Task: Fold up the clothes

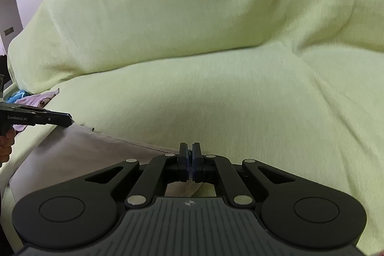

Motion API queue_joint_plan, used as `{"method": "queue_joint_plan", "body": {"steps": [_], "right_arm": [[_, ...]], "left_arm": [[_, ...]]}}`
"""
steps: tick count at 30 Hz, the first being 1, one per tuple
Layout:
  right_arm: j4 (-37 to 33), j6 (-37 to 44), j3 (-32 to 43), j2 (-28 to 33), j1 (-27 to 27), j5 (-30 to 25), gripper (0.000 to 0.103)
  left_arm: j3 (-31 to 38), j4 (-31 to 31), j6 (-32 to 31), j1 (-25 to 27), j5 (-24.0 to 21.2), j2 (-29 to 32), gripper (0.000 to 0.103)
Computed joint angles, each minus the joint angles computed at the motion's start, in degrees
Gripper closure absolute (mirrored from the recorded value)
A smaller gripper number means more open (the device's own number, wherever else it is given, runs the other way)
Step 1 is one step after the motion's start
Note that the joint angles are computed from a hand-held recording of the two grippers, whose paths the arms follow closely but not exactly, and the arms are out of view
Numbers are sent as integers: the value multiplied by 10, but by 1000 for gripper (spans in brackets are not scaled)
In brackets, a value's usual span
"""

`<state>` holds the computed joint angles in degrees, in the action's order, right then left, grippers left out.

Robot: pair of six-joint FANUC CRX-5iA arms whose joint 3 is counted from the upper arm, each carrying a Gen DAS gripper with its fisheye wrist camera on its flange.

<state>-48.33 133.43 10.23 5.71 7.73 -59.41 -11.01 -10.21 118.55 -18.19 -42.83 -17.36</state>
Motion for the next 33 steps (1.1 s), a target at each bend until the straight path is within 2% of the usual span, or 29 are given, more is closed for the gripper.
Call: {"method": "queue_joint_plan", "body": {"steps": [3,8,10,12,14,15,16,17,18,19,21,23,26,27,29,32,33], "right_arm": [[-19,10,-6,-7,-8,13,102],[39,-21,-13,-2,22,33,103],[49,-19,-21,-7,29,46,103],[69,-26,-29,-14,38,58,102],[154,-75,-68,-44,76,131,82],[207,-110,-92,-59,97,169,66],[266,-152,-118,-73,119,207,64],[295,-169,-140,-89,128,238,65],[295,-169,-150,-104,128,251,65],[264,-148,-149,-117,119,240,65],[169,-73,-133,-135,88,175,67],[135,-21,-141,-155,84,120,73],[190,-29,-193,-191,123,115,79],[223,-53,-216,-205,137,138,84],[301,-117,-266,-232,165,187,85],[389,-244,-289,-246,174,189,83],[402,-268,-296,-256,176,191,89]], "left_arm": [[7,-26,24,-9,-2,2,99],[27,-62,40,-26,-40,31,97],[37,-78,53,-32,-53,36,87],[64,-128,90,-53,-89,45,81],[99,-206,152,-91,-145,53,84],[109,-224,167,-102,-163,51,88],[117,-238,178,-112,-177,49,88],[115,-234,176,-116,-173,40,88],[111,-221,168,-118,-163,31,88],[105,-205,163,-123,-152,24,88],[92,-171,155,-136,-137,17,87],[105,-179,163,-175,-164,31,86],[146,-207,181,-221,-245,71,86],[156,-221,190,-234,-268,82,85],[179,-263,209,-266,-318,101,85],[206,-301,239,-303,-370,117,85],[211,-310,256,-314,-381,119,85]]}}
